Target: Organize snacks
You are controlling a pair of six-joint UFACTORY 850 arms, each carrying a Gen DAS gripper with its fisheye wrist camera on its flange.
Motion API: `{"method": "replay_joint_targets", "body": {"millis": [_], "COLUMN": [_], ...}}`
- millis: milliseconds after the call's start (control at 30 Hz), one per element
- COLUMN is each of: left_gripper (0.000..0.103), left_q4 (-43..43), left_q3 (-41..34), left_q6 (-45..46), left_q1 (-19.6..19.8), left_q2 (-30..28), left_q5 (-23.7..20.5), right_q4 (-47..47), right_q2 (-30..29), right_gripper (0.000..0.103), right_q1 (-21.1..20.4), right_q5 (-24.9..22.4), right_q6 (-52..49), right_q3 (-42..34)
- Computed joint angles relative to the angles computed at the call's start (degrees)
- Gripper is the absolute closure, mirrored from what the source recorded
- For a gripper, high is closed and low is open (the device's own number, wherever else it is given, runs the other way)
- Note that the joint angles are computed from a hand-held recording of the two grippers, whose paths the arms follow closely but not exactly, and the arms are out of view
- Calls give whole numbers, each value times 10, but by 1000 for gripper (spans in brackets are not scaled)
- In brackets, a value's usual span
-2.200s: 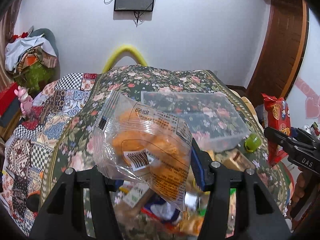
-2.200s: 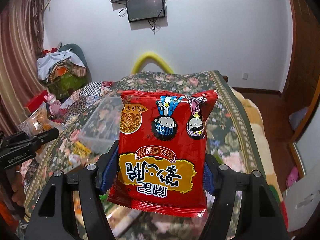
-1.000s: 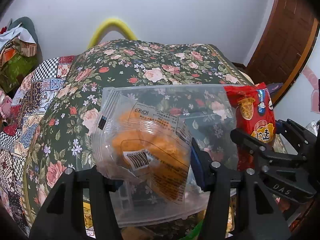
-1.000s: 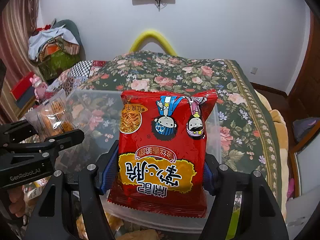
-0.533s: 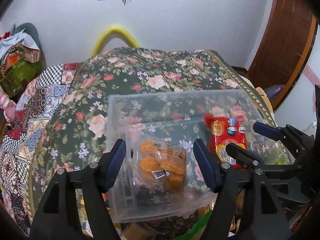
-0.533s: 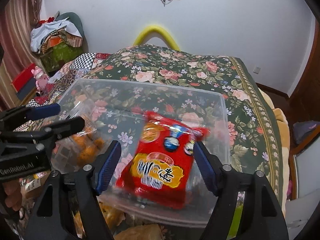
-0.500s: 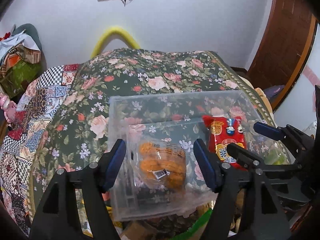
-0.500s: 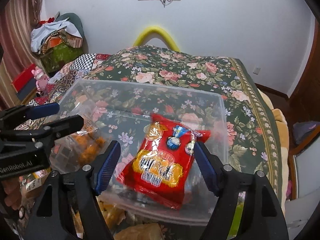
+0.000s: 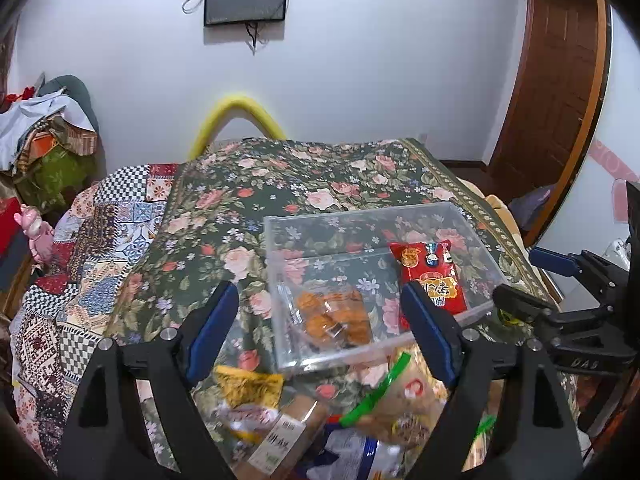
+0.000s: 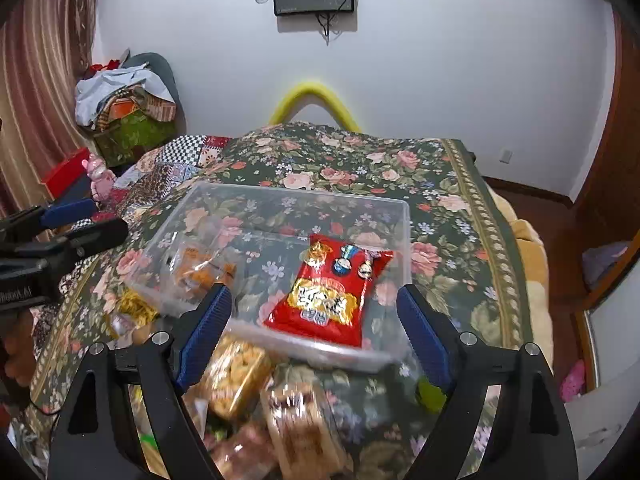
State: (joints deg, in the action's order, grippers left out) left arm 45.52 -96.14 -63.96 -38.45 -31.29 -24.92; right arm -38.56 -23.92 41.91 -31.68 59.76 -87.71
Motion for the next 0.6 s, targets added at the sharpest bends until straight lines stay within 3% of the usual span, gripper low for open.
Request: {"method": "replay_joint_targets", "body": {"millis": [267,600], "left_gripper": [13,12], "left_q4": [33,-28], "left_q3": [98,181], "left_q6": [-45,-29], "left_q1": [-3,8], "left_q2": [65,86], "left_q5": [2,2], "right_q4": [-11,36], "right_q2": [45,64], "right_gripper": [20,20], "right_q1": [14,19], "right_q5": [5,-2], "right_q6": [43,33], "right_q3": [63,115]}}
